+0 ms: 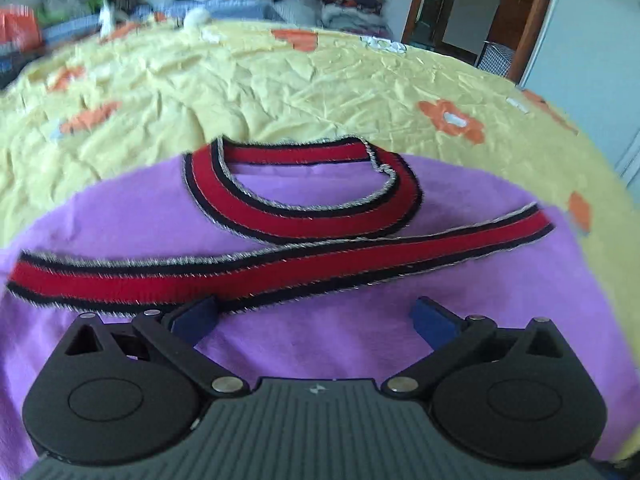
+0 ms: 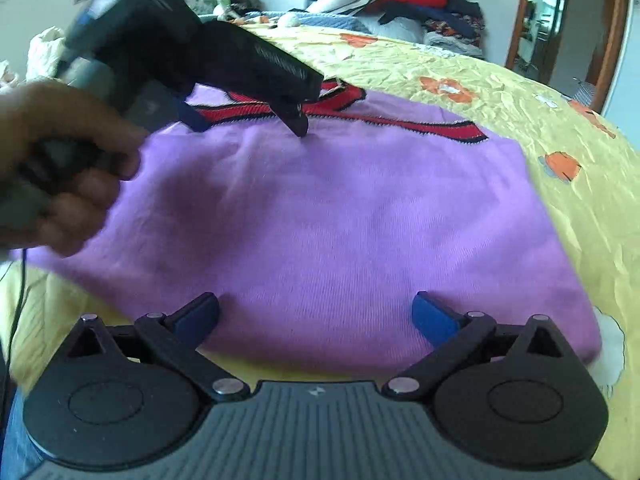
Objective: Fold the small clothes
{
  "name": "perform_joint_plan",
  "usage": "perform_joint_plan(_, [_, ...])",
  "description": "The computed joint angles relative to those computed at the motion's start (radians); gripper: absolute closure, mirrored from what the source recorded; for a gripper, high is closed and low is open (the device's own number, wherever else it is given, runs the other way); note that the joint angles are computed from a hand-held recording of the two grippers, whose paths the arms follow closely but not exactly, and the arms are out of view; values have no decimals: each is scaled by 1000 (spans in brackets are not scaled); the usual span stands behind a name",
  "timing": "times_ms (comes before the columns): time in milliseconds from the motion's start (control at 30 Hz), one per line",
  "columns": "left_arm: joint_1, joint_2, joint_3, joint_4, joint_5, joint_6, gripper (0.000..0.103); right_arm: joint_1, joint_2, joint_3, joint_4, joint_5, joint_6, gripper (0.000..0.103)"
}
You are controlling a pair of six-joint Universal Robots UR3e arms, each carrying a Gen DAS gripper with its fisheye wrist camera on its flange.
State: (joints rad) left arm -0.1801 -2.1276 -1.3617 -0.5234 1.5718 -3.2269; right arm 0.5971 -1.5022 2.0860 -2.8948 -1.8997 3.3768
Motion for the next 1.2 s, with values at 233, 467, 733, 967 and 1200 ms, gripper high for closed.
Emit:
perform_joint_plan(233, [-3, 30, -18, 0, 33, -30, 0, -144, -9, -155, 94, 53, -51, 0])
perform_joint_plan(467, [21, 204, -213, 35, 101, -46, 0, -313, 204, -496, 244, 213, -67, 0])
perform_joint_plan(733, [92, 298, -394, 72, 106, -33, 0, -278, 444, -727, 267, 145, -144, 0])
perform_joint_plan(967, [114, 393, -522, 122, 82, -1, 0, -281, 386, -728, 333, 141, -101, 0])
perform_joint_plan(1200, [212, 725, -901, 149, -10, 84, 0, -236, -16, -134, 121, 138, -114, 0])
